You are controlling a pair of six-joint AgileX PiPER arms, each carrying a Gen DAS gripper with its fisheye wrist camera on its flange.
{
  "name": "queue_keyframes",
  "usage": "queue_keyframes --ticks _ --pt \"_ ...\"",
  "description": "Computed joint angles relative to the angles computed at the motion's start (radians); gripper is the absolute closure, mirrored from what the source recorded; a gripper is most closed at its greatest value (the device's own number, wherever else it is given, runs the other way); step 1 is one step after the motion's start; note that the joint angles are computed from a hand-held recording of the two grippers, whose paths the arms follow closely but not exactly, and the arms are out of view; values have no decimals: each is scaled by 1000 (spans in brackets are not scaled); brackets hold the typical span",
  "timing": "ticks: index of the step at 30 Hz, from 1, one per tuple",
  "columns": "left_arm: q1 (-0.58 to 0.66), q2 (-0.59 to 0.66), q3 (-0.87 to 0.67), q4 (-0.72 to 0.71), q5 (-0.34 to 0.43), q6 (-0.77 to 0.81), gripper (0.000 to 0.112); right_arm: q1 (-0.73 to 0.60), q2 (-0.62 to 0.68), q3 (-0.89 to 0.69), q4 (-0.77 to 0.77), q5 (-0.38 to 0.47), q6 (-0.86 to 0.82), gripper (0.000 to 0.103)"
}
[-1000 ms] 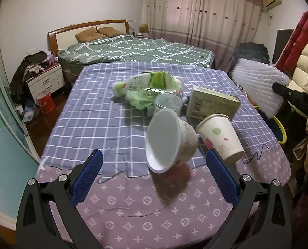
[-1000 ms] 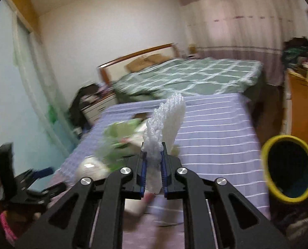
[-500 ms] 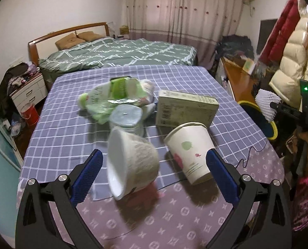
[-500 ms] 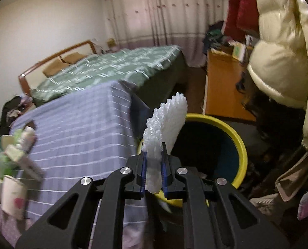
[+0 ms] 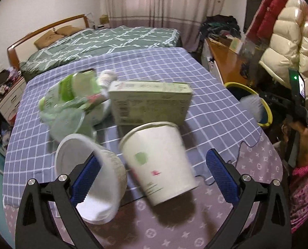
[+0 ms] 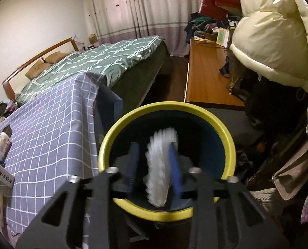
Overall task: Collect trash
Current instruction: 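Lower the foam net into the bin and open the right gripper, then grasp the white plastic bowl with the left gripper and lift it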
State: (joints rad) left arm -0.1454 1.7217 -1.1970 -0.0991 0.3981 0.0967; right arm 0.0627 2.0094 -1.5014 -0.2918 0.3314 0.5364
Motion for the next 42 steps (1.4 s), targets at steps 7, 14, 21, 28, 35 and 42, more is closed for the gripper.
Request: queue_keyframes --ticks 7,14,21,28,35,42 --pt "-63 10 -45 65 12 -48 14 -24 -5 11 87 -21 -82 67" --pt "-68 -43 -12 129 3 -113 14 -30 -19 35 222 -54 -209 64" --pt "-38 -162 146 322 -28 -243 14 -25 -33 49 362 -75 -345 62" --pt "49 -205 267 418 -22 -281 14 -21 -51 61 379 -81 -361 62" --pt "112 -80 222 284 -66 -145 15 -10 -57 54 396 -76 -382 62" --pt "93 -18 167 315 -123 -192 16 -6 -39 31 399 -57 -392 62"
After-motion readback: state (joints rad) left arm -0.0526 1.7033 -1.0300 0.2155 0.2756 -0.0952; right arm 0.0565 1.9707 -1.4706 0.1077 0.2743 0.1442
